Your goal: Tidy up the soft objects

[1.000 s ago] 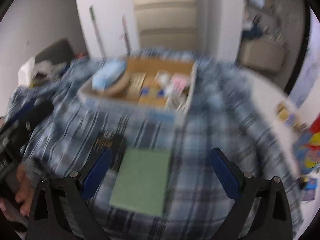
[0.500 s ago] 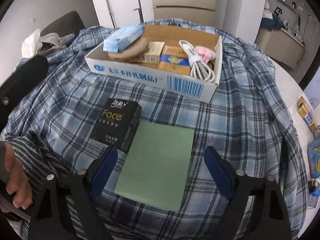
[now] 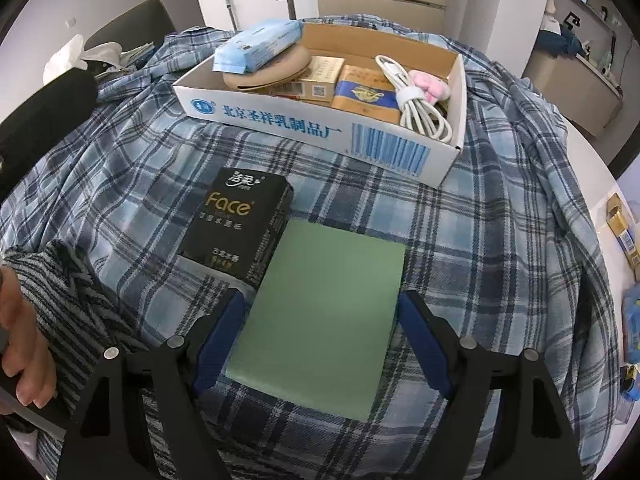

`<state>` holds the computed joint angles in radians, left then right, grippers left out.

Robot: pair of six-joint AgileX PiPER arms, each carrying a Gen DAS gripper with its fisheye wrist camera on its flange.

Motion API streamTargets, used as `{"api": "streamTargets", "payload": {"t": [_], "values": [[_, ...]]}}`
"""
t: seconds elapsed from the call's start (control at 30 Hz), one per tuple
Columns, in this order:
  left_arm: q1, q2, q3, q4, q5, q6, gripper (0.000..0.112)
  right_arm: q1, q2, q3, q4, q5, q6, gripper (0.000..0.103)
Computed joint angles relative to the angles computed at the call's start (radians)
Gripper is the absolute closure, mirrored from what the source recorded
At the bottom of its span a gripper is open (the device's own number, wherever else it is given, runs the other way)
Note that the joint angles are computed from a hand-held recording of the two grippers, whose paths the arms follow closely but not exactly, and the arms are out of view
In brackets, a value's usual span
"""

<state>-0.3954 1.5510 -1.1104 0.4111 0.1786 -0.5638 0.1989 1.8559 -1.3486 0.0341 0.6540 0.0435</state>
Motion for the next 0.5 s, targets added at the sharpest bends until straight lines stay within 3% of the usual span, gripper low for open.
{"api": "streamTargets", "payload": {"t": [0.5], "values": [[0.004, 0.005, -0.004, -0.050, 0.004, 0.047, 0.009, 0.007, -0.001, 0.001, -0.078, 0.004, 0.100, 0.028]]}}
